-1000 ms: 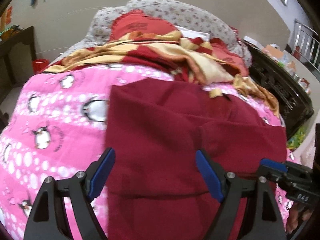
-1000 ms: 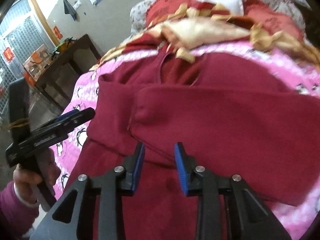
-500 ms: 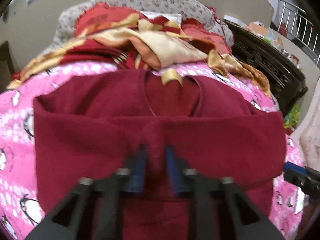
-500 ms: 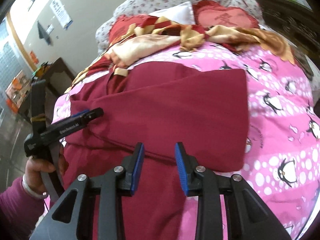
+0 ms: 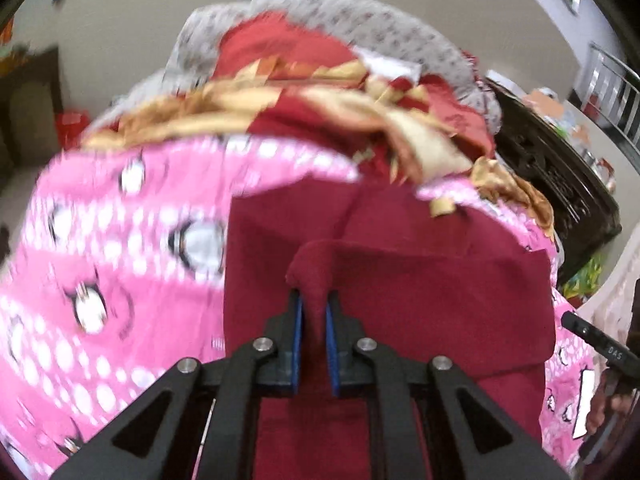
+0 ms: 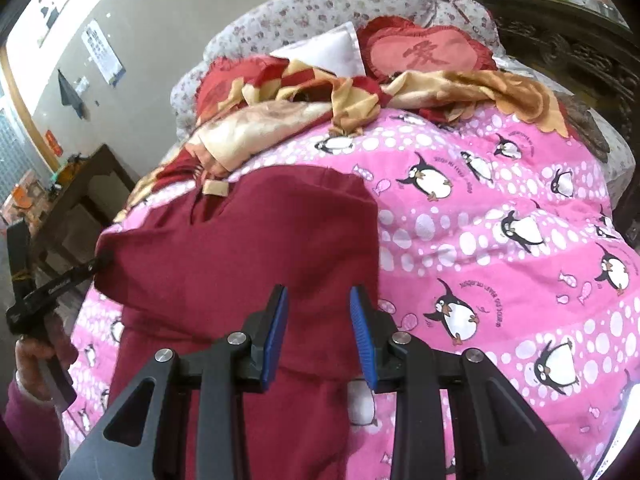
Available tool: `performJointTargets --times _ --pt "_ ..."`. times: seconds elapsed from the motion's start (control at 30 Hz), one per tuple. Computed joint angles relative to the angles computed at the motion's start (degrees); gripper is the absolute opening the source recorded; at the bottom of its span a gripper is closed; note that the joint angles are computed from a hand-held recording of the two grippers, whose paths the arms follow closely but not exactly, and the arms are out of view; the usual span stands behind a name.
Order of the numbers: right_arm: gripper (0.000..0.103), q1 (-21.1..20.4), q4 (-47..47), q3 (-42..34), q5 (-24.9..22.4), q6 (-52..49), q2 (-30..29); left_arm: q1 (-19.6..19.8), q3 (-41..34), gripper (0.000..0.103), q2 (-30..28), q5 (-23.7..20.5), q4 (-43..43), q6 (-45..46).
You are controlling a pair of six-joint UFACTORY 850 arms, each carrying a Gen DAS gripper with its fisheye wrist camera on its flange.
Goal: Fold small clothes
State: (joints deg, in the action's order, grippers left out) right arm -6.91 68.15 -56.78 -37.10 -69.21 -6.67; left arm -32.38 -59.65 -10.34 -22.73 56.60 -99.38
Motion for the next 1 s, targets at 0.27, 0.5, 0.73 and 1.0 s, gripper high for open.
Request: performJointTargets --times 0.27,0.5,0.73,1.0 --pt "0.047 2.7 -0.8 -2.2 8.6 4.8 -2.2 -0.6 -0.2 0.011 -1.2 -1.3 1.7 -1.2" --pt "0.052 1.6 -6.4 -11.7 -2.4 16.0 -11.9 -0.6 -0.2 0.012 -1.8 -1.9 1.1 -1.3" --pt "0.017 1.5 -3.7 -8.6 3.3 12.4 -9.9 -0.6 -0.5 0.017 -2.8 -2.7 0.9 -1.1" --pt "0.020 2.3 -6.6 -6.2 9.3 14.1 -5.1 -0.9 -0.7 0.026 -3.1 -4.4 0.1 -0.4"
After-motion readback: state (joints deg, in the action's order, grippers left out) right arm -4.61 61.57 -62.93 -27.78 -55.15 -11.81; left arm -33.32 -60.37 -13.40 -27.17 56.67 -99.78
